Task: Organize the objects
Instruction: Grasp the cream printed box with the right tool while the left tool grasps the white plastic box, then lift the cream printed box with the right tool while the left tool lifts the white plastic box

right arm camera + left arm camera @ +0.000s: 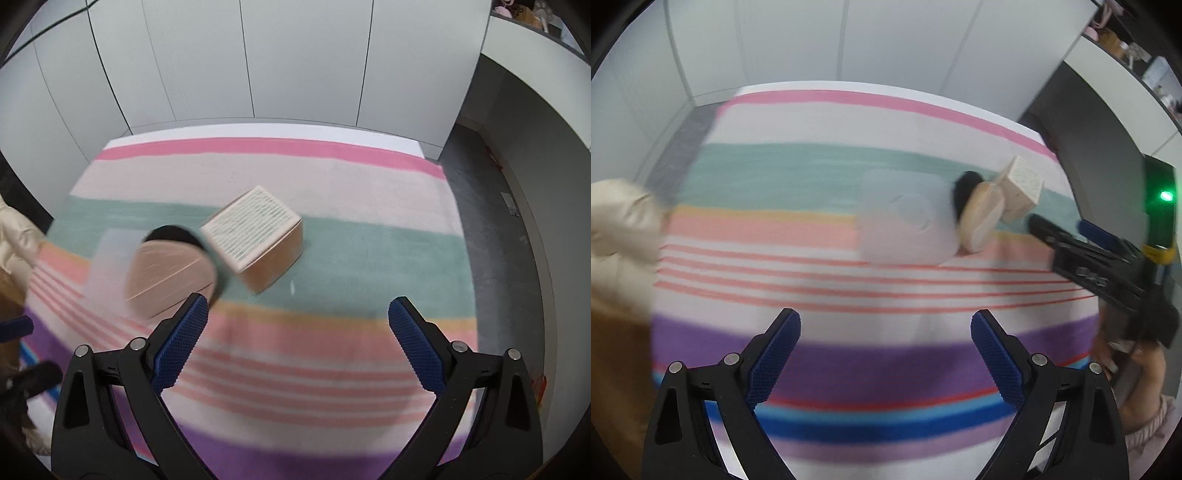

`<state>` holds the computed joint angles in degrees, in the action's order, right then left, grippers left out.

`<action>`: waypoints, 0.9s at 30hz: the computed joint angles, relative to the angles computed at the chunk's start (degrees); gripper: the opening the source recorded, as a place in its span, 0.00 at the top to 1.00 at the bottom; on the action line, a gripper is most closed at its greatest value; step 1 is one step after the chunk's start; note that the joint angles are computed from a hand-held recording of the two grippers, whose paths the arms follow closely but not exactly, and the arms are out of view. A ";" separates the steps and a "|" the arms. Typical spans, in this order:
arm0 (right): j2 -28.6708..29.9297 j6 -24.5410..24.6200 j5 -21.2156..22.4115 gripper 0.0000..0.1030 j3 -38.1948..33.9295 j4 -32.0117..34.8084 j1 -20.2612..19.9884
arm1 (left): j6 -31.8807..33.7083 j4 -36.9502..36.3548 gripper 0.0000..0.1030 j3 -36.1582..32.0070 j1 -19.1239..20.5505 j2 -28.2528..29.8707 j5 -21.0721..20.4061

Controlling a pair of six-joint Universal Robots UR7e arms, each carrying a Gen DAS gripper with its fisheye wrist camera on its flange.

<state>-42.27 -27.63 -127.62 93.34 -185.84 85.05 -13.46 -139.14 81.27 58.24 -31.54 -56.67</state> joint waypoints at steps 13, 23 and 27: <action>5.48 -10.10 5.47 0.05 -6.98 -3.30 -1.77 | 4.97 -10.33 0.07 -8.55 2.59 10.04 -0.27; 4.56 -4.55 10.35 0.47 -6.46 -0.53 -2.96 | 6.62 -11.55 0.20 -12.29 2.20 12.92 4.67; 4.35 -2.84 8.95 0.47 -6.32 -0.29 -2.62 | 7.44 -12.96 0.20 -11.41 2.06 12.58 5.60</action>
